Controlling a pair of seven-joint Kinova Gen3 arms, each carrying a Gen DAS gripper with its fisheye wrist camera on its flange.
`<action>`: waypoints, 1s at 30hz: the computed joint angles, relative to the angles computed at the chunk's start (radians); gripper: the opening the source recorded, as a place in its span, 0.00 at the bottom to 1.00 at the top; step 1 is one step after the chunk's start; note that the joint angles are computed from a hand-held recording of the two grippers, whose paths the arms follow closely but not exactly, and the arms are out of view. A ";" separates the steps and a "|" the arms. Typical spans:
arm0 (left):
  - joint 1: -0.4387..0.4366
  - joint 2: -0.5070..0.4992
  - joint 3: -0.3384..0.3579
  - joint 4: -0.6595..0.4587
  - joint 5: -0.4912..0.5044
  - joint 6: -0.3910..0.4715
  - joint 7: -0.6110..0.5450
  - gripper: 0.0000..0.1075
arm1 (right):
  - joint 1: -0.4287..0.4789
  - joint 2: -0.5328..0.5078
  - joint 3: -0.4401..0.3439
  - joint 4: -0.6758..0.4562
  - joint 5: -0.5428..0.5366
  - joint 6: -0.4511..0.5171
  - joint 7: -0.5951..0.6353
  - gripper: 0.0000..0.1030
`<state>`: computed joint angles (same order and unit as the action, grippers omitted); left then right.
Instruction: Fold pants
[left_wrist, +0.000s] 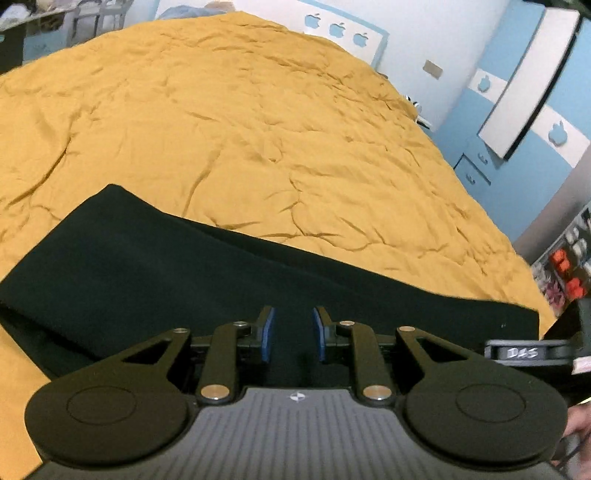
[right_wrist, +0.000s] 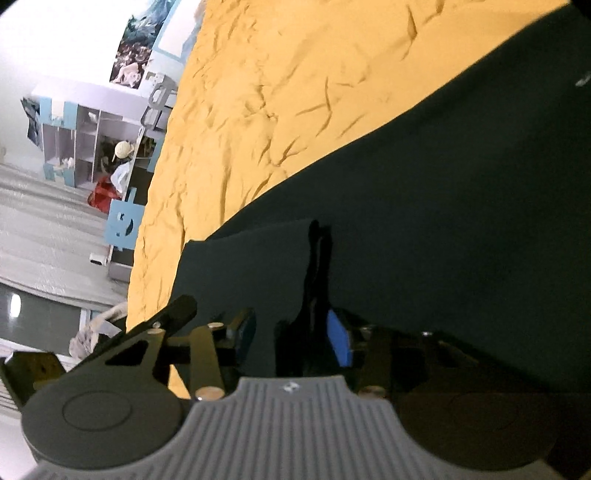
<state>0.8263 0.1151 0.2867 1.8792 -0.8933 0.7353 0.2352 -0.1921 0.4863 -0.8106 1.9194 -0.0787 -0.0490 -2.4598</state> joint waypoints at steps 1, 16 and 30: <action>-0.002 -0.023 -0.002 0.021 0.005 -0.011 0.013 0.22 | -0.006 0.011 0.004 0.001 -0.002 -0.016 -0.002 0.23; -0.019 -0.126 0.117 0.045 -0.085 0.207 0.194 0.22 | -0.141 -0.105 0.135 -0.172 0.080 0.123 0.063 0.00; -0.069 -0.155 0.169 0.023 -0.118 0.265 0.128 0.22 | 0.375 -0.320 -0.141 -0.379 -0.237 0.644 0.496 0.00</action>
<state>0.7574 -0.0398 0.4558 1.9017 -1.0118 1.0005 0.3634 0.1827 0.1660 -0.9513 1.5408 -0.3160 0.5953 -1.9639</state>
